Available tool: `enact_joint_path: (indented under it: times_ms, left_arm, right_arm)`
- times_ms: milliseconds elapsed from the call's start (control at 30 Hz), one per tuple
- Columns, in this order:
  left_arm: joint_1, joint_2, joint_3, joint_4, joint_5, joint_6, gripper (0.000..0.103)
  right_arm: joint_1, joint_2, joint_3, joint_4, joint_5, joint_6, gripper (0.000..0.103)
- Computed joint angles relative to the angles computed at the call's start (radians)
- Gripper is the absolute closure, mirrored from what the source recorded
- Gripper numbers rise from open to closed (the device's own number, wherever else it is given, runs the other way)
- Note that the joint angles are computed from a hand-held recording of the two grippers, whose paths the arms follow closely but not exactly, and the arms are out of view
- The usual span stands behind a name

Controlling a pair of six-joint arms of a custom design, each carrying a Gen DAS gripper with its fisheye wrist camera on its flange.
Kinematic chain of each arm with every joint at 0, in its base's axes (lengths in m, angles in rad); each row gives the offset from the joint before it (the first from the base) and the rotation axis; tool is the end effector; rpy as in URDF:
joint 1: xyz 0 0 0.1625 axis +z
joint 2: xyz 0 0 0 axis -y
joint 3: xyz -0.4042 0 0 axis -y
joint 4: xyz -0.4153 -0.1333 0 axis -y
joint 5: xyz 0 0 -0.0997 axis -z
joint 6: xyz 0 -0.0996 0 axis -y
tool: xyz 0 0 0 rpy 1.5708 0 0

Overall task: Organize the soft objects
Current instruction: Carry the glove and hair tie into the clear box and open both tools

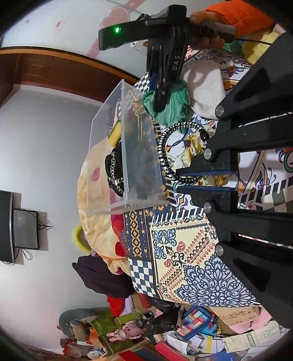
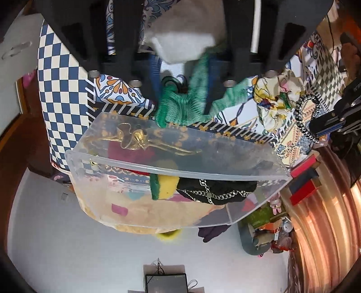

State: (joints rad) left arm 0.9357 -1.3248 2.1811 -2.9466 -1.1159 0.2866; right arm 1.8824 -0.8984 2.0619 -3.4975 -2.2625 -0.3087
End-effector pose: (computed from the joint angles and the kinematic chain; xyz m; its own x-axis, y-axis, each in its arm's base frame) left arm -0.1550 -0.5088 0.2126 -0.6722 0.5403 -0.5062 0.7350 0.5693 -0.3684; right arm 0.2324 -0.4939 0.1109 -0.7599 -0.0341 0.6492 -0.4749 0.7111 -0.5185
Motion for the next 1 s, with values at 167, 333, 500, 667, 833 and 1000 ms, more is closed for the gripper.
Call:
enact_joint_path:
  times_ms: [167, 333, 500, 667, 833, 1000]
  left_arm:
    - [-0.009, 0.000, -0.006, -0.018, 0.002, -0.003, 0.096]
    - [-0.034, 0.025, -0.029, -0.056, 0.010, 0.005, 0.096]
    - [-0.051, 0.057, -0.065, -0.095, 0.007, 0.011, 0.096]
    - [-0.060, 0.111, -0.125, -0.132, 0.020, 0.025, 0.096]
    - [-0.057, 0.163, -0.187, -0.133, 0.021, 0.014, 0.096]
    - [-0.052, 0.218, -0.239, -0.136, 0.017, 0.008, 0.096]
  right_arm:
    - [0.010, -0.014, 0.029, -0.084, 0.026, -0.016, 0.088]
    - [0.041, -0.051, 0.050, -0.132, 0.050, -0.037, 0.088]
    - [0.076, -0.052, 0.042, -0.227, 0.031, -0.092, 0.088]
    - [0.086, -0.038, 0.000, -0.323, -0.002, -0.156, 0.088]
    - [0.079, -0.014, -0.049, -0.374, -0.021, -0.194, 0.088]
    - [0.066, 0.019, -0.093, -0.398, -0.051, -0.233, 0.088]
